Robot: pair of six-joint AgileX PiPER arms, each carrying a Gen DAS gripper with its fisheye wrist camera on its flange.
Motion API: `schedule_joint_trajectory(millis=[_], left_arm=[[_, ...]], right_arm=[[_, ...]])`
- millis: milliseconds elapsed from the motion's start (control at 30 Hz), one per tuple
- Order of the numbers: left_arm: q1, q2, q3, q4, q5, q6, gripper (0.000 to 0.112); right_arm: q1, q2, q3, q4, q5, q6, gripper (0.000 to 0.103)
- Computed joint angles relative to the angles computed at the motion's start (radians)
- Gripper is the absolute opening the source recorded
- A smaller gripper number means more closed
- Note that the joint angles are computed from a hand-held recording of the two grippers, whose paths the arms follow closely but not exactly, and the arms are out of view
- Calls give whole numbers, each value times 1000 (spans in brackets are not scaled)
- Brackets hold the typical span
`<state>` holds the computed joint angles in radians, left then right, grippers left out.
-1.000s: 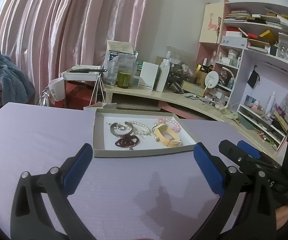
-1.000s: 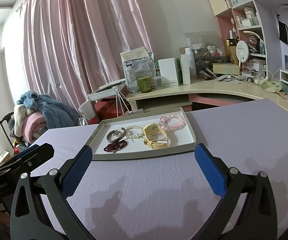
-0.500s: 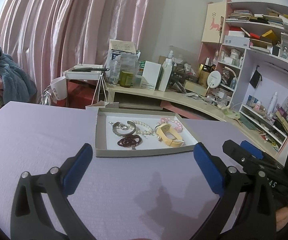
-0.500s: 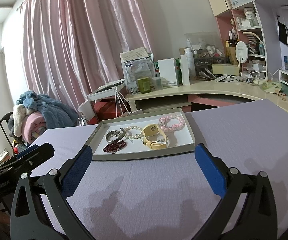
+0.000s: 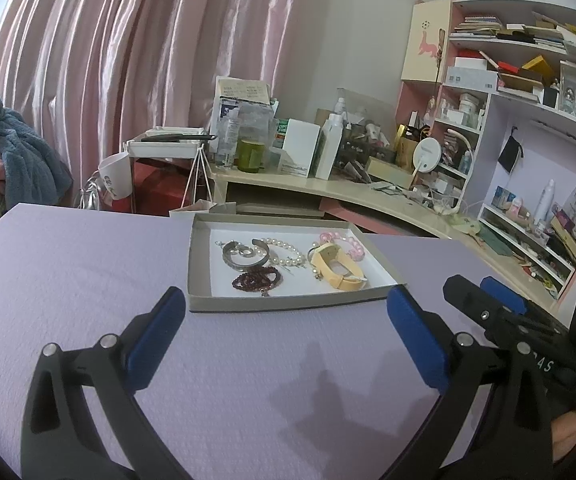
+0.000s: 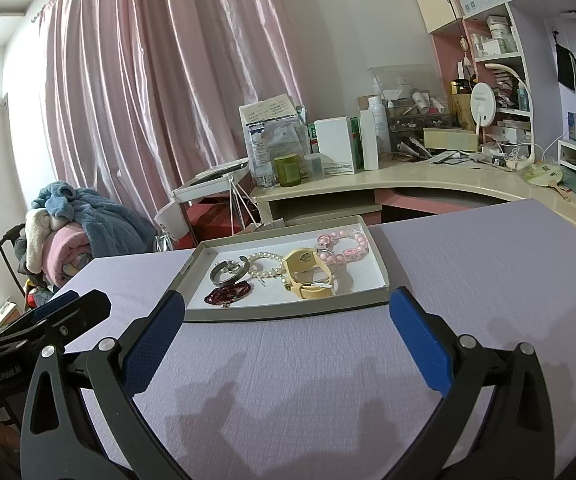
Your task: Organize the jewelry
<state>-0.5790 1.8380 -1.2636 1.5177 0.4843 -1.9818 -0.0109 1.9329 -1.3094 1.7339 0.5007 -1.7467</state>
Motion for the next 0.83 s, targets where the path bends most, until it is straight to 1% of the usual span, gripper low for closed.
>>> schedule_joint_trajectory(millis=[367,833], left_arm=[[-5,3,-2,5,9,-4,101],[-1,7,1,6,-6,-6,101]], right_arm=[[0,-2,4,6,0,-7,102],[-1,-1,4,6,2,-9,102]])
